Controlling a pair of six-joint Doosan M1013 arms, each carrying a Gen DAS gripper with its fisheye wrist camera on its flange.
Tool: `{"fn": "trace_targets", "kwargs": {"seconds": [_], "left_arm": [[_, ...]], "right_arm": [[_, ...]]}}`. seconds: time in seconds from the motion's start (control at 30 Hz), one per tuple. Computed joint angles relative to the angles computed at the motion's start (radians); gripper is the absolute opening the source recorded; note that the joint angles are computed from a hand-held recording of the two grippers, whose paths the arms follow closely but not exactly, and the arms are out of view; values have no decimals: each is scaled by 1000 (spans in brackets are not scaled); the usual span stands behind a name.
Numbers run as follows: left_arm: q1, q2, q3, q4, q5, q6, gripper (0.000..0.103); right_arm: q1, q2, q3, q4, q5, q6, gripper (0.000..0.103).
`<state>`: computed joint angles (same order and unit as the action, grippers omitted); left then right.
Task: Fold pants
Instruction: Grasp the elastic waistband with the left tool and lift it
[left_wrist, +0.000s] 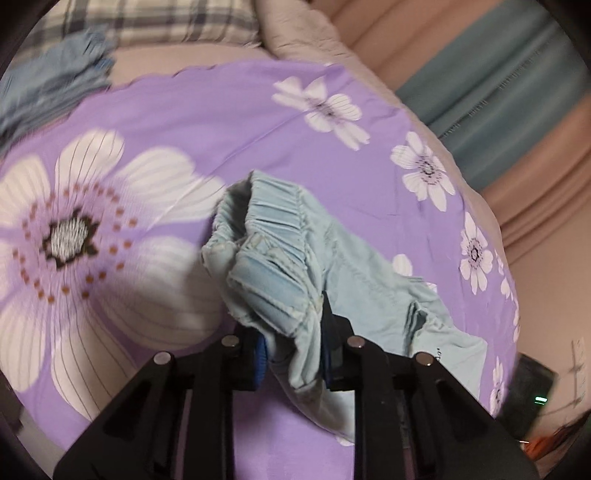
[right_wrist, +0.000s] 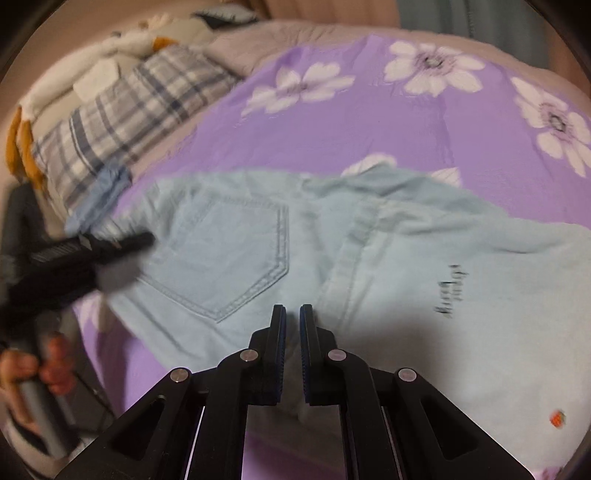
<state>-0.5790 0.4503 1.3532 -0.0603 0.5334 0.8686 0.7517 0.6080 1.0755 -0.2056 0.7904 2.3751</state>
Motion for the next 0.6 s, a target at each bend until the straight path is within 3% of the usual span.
{"fn": "trace_targets", "kwargs": {"seconds": [0.17,0.33,0.43,0.53,0.6], "left_arm": [[-17,0,-21,70,11,13,22],[-24,10,-42,60,16,36,22],[-35,15,-53,103,37,22,22],[-37,13,-49,119,29,24,22],[-37,14,-51,127,35,24,22]], "right_arm": [[-2,18,-38,46,63,-60,5],[17,-16,-3,105,47,-139,5],[17,6,-25,143,104,-200,5],[3,-3,-18,169,69,-160,5],[-2,-16,-4,110,19,-76,6]]}}
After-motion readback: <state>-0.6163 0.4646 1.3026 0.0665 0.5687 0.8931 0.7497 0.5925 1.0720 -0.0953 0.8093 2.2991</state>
